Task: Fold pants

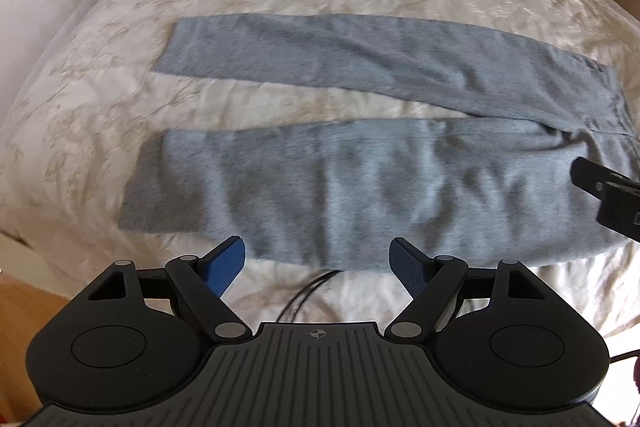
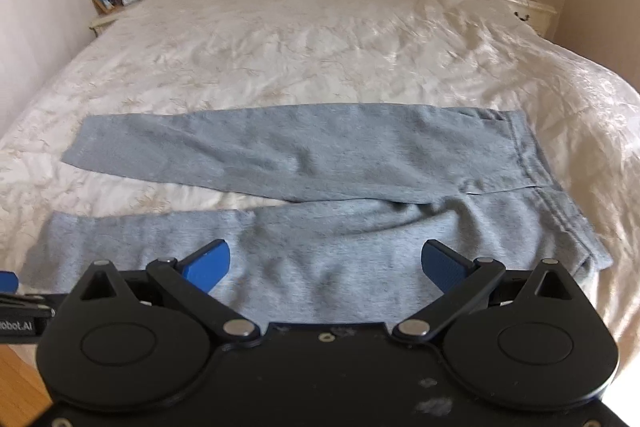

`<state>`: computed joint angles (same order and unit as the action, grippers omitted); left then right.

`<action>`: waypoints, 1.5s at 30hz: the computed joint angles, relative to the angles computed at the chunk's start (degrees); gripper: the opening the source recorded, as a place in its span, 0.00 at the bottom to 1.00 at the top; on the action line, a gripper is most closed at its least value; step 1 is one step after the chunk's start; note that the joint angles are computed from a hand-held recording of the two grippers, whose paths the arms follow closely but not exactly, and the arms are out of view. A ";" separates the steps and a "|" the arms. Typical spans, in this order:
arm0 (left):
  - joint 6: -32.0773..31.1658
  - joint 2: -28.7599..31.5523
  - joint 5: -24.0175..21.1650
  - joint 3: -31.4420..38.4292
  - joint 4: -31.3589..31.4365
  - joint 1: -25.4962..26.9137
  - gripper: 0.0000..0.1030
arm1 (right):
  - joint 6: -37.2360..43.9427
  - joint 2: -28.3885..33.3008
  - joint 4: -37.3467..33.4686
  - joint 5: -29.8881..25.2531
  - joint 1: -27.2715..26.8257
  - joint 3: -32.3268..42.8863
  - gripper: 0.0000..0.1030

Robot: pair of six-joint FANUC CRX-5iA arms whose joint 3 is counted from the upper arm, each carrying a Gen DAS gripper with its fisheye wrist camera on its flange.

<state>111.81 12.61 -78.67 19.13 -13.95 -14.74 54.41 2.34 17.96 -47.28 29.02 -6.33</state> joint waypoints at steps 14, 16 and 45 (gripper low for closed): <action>-6.62 -5.04 3.85 -9.54 -2.35 11.48 0.63 | 5.05 5.95 0.01 -2.72 8.32 5.03 0.99; -9.82 -5.39 5.49 -11.05 -1.19 14.97 0.56 | 2.54 7.79 0.33 -4.74 10.13 7.36 0.98; -47.43 5.97 18.73 -17.91 21.65 33.85 0.62 | -24.86 20.54 3.89 -22.20 23.13 22.46 0.98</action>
<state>64.38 18.58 -59.94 1.22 7.70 19.11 29.55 22.88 21.84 -69.47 52.15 16.12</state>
